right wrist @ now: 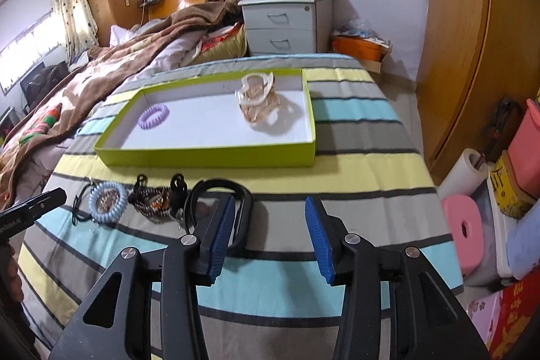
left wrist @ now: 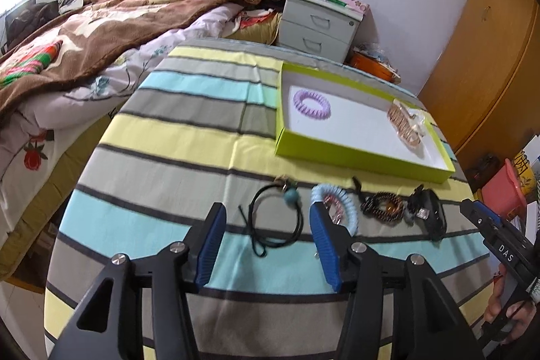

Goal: Organize jewelry
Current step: 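Withdraw both open tools from the box back toward the remaining accessories, then close the right tool on the black band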

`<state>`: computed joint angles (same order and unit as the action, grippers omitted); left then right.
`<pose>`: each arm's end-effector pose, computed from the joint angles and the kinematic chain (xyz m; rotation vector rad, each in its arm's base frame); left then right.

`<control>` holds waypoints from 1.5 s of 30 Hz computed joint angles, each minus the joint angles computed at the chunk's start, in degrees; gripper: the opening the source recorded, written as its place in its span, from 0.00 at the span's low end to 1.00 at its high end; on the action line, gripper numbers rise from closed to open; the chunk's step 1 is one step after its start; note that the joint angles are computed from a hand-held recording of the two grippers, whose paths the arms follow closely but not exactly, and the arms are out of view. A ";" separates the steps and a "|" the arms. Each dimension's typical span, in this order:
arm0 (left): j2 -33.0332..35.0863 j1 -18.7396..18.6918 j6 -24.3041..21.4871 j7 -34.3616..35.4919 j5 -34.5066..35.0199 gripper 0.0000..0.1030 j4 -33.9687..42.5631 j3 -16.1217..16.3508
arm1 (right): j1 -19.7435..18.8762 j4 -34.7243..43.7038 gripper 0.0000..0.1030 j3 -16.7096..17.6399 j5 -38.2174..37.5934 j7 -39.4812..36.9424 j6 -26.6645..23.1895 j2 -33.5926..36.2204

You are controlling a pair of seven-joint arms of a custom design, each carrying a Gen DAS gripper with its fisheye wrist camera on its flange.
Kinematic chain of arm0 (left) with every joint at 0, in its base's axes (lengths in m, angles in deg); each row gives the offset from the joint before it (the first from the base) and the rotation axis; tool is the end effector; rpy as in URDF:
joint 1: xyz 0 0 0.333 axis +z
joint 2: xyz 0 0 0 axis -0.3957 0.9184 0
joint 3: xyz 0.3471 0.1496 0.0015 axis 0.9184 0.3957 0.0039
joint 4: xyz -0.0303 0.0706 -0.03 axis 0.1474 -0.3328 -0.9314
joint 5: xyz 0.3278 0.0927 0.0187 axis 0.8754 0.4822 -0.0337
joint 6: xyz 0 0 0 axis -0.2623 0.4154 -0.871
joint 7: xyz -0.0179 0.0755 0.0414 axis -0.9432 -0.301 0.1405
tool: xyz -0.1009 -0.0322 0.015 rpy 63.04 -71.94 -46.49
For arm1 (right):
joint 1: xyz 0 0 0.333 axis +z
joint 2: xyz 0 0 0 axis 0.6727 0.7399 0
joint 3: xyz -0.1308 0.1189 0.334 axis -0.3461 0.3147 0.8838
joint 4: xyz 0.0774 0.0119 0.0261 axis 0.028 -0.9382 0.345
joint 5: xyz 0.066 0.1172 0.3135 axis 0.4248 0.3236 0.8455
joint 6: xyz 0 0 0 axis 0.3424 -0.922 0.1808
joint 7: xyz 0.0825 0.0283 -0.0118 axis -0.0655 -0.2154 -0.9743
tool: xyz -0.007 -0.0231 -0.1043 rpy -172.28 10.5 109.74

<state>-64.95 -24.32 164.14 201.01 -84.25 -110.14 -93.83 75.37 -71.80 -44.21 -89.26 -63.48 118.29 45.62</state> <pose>0.5966 -0.2019 0.4066 -1.5825 2.2908 -0.9799 0.4715 0.3459 0.3952 -1.3273 2.1698 -0.7942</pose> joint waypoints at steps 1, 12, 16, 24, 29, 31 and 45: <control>0.04 0.28 -0.07 0.21 -0.04 0.52 -0.16 -0.19 | -0.15 0.13 0.43 0.04 0.14 -0.36 0.42 0.27; 0.71 2.39 -0.98 2.29 -1.63 0.54 -0.95 -1.14 | -0.35 3.09 0.43 -0.89 5.09 -7.56 2.97 3.84; 0.98 1.92 -1.56 2.18 -1.72 0.54 -0.56 -0.29 | 0.39 4.15 0.43 -1.63 6.16 -9.10 2.49 4.59; 1.46 0.77 -2.36 1.47 -1.23 0.54 0.18 1.30 | 1.22 5.19 0.39 -2.32 7.52 -10.99 2.22 5.38; 1.50 0.14 -2.47 0.94 -0.71 0.54 0.28 1.98 | 1.35 5.51 0.27 -2.44 8.73 -12.06 1.95 5.83; 1.46 -0.08 -2.68 0.63 -0.45 0.54 0.30 2.29 | 1.46 5.41 0.24 -2.58 8.80 -12.05 2.09 5.83; 1.84 -3.60 -4.01 -3.23 3.69 0.54 1.61 6.02 | 1.97 2.70 0.12 -2.84 4.35 -6.65 1.59 3.48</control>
<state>-63.12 -27.92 160.13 197.78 -80.56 -108.54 -87.81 77.34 -69.10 -47.05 -84.91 -70.13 119.88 49.10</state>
